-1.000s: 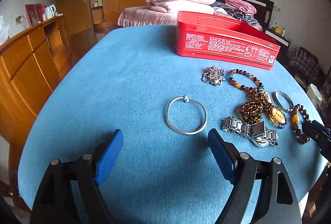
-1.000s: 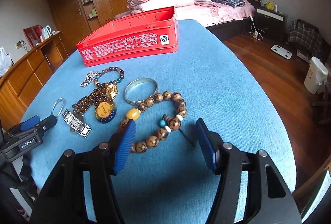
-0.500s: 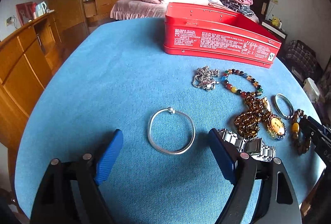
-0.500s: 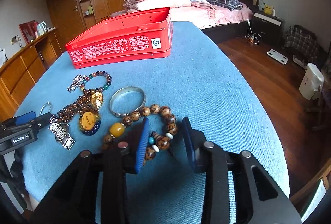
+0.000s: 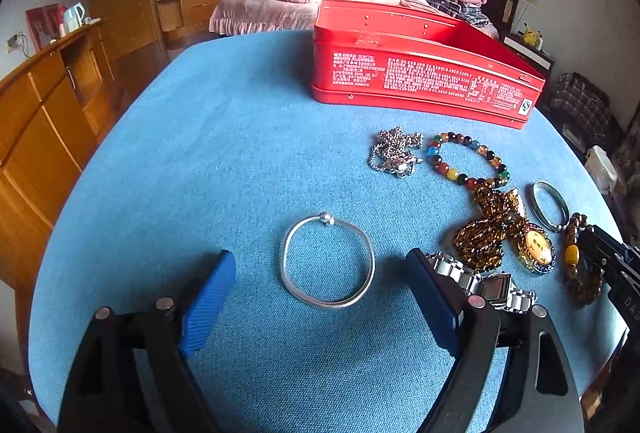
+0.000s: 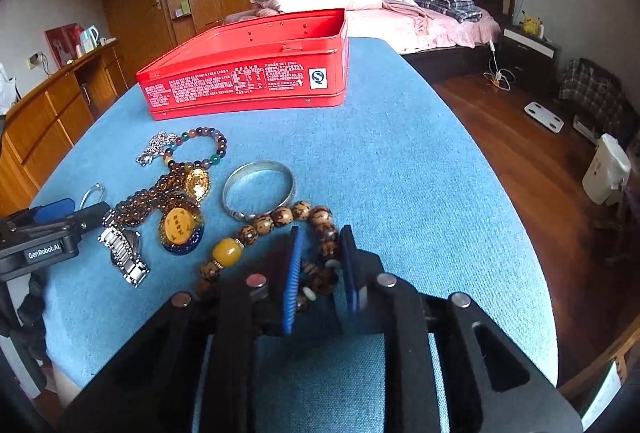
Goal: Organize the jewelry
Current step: 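Withdraw both tools from the tin back over the remaining jewelry, then grasp the silver bangle with the left tool while the right tool grasps the wooden bead bracelet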
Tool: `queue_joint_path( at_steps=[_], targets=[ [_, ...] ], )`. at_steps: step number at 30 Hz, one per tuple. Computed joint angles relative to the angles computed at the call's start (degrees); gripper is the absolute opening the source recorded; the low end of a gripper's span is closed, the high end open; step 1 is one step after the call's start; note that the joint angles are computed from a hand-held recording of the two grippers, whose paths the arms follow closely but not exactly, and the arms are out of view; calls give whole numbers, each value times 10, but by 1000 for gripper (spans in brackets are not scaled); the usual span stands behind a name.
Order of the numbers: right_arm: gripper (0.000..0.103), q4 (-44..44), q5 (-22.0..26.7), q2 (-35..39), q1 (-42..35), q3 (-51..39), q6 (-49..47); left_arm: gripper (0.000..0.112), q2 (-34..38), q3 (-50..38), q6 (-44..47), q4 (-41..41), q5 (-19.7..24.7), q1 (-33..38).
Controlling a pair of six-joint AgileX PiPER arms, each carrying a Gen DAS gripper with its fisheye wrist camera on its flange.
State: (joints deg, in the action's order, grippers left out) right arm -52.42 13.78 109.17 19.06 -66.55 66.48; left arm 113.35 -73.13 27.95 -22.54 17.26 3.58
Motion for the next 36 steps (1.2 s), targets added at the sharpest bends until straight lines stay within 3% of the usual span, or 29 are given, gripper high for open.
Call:
queue_joint_path(
  at_steps=[2, 3, 6, 8, 13, 16, 22, 28, 36],
  targets=[
    [17, -34, 4, 0, 4, 3, 30, 81, 0, 0, 26, -23, 1, 3],
    [16, -39, 2, -1, 4, 5, 35, 73, 0, 1, 49, -42, 0, 5],
    [15, -5, -11, -10, -1, 14, 5, 52, -12, 23, 107, -93, -21, 3],
    [15, 36, -28, -19, -7, 23, -34, 45, -16, 28, 145, -126, -19, 3],
    [15, 140, -52, -29, -11, 32, -136, 45, -17, 28, 195, -189, -2, 14],
    [15, 127, -56, -39, -10, 39, -122, 45, -23, 31, 244, -248, 19, 29],
    [15, 29, -60, -65, -4, 49, -30, 45, -36, 39, 256, -266, 20, 37],
    [15, 155, -60, -57, -11, 23, -154, 45, -43, 26, 226, -238, 14, 25],
    [14, 237, -54, -61, -16, -10, -243, 45, -49, 0, 202, -224, 17, 10]
  ],
)
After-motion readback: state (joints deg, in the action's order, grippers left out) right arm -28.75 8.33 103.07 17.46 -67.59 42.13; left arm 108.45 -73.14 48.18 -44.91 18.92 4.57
